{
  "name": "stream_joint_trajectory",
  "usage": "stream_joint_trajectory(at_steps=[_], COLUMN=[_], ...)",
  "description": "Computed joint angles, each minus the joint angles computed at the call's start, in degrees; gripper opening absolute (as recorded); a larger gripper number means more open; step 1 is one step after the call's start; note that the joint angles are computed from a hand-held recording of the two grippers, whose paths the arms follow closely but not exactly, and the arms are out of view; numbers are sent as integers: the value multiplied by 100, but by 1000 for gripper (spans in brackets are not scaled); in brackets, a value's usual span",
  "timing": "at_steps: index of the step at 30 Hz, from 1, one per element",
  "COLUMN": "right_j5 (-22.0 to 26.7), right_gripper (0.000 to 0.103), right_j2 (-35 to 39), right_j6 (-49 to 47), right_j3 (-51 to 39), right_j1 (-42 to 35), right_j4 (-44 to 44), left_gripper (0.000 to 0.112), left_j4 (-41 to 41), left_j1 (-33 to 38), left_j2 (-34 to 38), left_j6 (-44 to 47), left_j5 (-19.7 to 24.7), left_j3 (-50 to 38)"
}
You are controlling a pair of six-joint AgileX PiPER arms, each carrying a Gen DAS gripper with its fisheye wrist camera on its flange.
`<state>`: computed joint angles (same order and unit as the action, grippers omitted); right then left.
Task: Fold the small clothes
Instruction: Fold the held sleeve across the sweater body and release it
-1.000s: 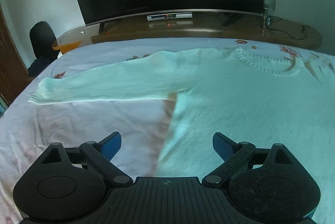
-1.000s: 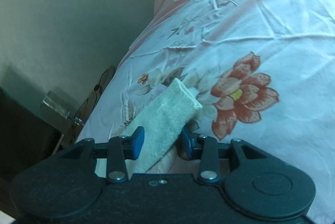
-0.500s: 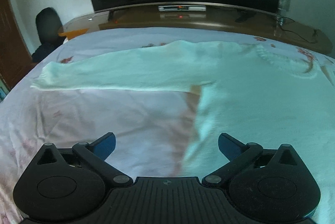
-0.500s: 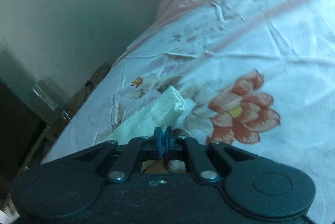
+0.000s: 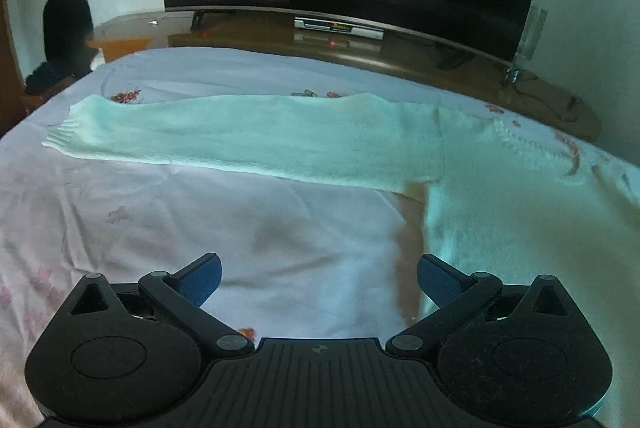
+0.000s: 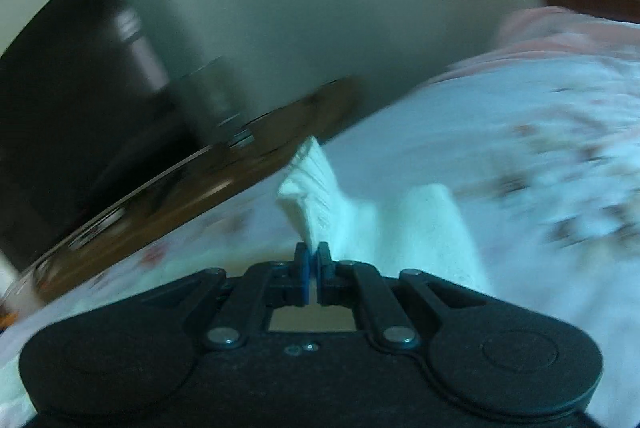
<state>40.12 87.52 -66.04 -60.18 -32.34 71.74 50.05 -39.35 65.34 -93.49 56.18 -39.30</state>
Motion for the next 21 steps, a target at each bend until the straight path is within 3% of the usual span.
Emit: stream_joint_trajectory(at_steps=[7,11,13,16,19,21], right_j5=[-1185,-2128,-2602,-2736,-2829,-2788], right_gripper=[4,4,4,4,5,10], right_j2=[-632,-500,-374,-149,29,168], right_j6=[551,1103,1842,2785,3087,3769], right_j3=[816,866,781,624,576,464], right_j1=[2866,4402,5027,5467,5752,5905], right_j4=[-274,-601,-1325,-2230,-2626,-3411], left_gripper=[103,103,103,103,103,103], left_j4=[-388,-1018,-1235,-1575,-1841,-2057], left_j1=[1045,2161,2510,2887,3066,3097], left_j2=[-817,-1217,-1293,-1299,-1120,-1016], left_j6=[1018,2224,2697,3360,3746,3934], left_j5=[-521,-1267,-1554,-1967,-2363,-2633], left_j3=[490,689,755,781,696,621])
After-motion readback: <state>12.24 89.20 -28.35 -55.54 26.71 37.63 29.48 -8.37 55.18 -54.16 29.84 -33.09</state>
